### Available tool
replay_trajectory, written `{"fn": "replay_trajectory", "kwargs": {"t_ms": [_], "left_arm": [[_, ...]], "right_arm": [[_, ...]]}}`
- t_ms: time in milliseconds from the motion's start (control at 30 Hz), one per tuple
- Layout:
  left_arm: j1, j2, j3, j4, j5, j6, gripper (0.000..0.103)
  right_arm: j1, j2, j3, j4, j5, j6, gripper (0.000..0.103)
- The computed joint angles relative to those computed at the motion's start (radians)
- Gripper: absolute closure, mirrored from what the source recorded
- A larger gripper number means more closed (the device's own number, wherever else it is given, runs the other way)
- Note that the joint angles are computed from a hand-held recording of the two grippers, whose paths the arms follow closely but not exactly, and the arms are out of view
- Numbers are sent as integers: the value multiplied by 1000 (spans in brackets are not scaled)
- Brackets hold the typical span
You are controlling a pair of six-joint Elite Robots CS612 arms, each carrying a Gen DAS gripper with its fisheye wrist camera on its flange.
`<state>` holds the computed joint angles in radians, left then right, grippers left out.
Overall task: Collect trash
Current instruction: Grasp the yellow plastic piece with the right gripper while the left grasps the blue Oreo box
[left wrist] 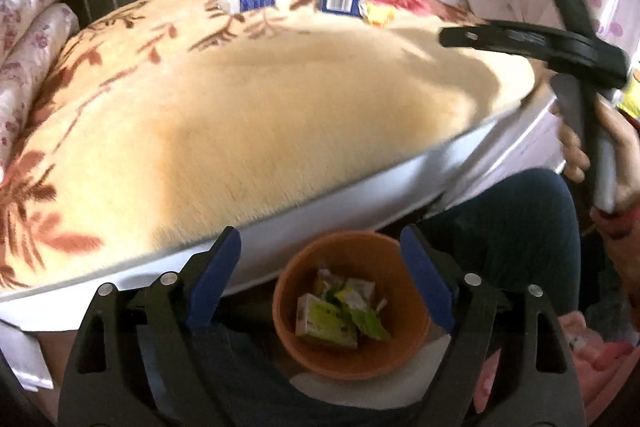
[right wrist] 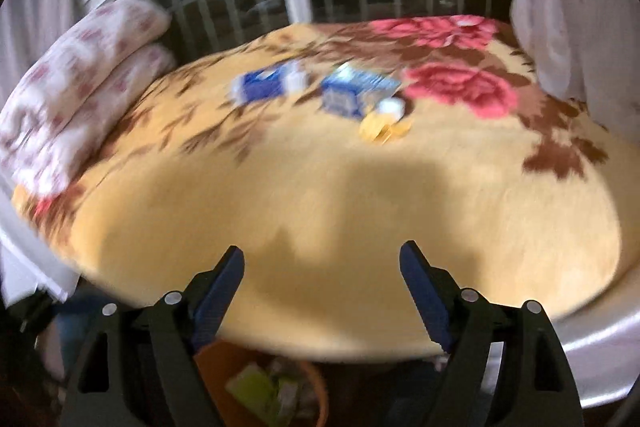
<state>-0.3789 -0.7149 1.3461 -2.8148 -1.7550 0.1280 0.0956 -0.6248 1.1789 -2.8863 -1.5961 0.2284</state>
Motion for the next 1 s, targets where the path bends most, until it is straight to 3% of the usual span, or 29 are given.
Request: {"fn": "replay_trajectory", "kwargs": {"t_ms": [133,433,500,533,567,800,1000], "left_arm": [[2,5,-14,-5,1,-16,23],[12,20,-50,8,2,-52,23],[14,24,-58,15,1,-58,23],[15,27,-63,18,1,-63,23],[16,29,-67,20,0,-66,23],[15,35,-88,22,-11,-72,23],[15,69,-168,36,-50,-84,23]], "right_arm": [[-6,83,-164,106,-55,12,24],[-19,287,-574,431,-106,95,25],[-23,313,-626,490,-96,117,36],[-26,326,-652,521,-83,129,47],[-28,333,-664,537,-74,141,50],[-34,284,-563,432,-44,156,50],[-37,173,-355,262,-11,126,50]]}}
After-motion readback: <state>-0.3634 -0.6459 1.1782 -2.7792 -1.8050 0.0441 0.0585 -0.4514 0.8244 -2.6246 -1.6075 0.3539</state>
